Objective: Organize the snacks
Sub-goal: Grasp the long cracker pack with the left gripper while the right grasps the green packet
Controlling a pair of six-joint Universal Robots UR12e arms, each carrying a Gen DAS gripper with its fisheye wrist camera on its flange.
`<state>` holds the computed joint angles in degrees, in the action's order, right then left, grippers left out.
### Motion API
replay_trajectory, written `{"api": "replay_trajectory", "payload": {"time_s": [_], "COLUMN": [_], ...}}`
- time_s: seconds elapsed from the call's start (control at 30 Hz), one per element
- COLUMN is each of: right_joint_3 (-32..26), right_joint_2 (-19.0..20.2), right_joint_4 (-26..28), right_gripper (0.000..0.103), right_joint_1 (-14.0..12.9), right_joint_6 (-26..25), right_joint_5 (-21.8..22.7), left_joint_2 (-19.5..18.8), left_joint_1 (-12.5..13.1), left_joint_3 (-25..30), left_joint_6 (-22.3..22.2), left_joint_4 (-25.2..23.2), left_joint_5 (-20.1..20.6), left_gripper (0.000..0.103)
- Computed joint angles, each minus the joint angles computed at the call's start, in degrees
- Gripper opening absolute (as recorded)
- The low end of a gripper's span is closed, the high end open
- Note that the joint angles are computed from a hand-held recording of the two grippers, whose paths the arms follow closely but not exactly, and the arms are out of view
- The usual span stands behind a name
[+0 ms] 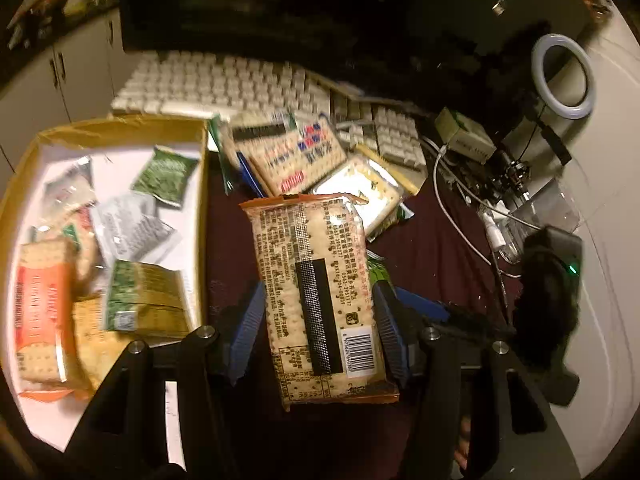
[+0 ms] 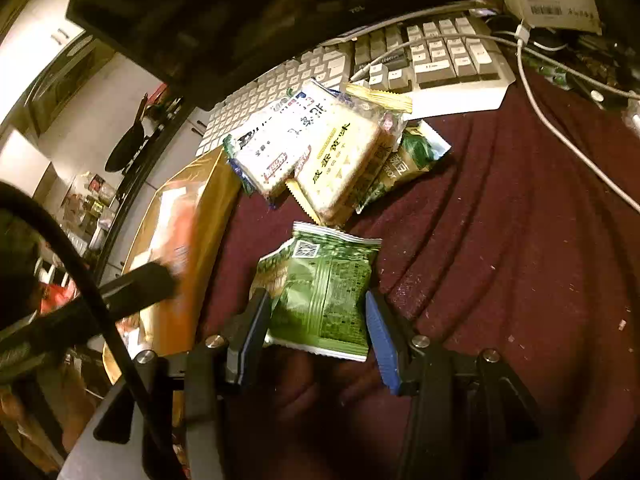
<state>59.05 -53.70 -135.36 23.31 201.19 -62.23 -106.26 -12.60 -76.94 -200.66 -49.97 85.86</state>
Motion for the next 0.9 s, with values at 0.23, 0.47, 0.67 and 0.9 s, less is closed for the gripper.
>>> {"api": "replay_trajectory", "payload": {"time_s": [0.23,0.47,0.67,0.9], "right_joint_3": [2.79,6.78,6.04,-9.38], "right_joint_2": [-1.29,-3.13,-2.92,4.66], "right_joint_4": [-3.83,-11.77,-18.62,-6.87], "right_gripper": [0.043,0.039,0.039,0.04], "right_joint_1": [0.93,0.6,0.62,3.04], "right_joint_6": [-3.53,-3.21,-3.72,-9.53], "right_joint_5": [-3.6,-2.36,4.71,9.77], "left_joint_2": [3.48,6.96,10.22,8.98], "left_joint_1": [0.92,2.91,6.05,9.19], "left_joint_3": [-4.97,-8.86,-11.19,-9.02], "left_joint_6": [-1.5,-5.28,-9.36,-9.06], "left_joint_4": [7.04,10.43,12.33,11.48], "left_joint_5": [-1.63,-3.94,-3.97,0.93], "left_gripper": [0.057,0.057,0.057,0.057]}}
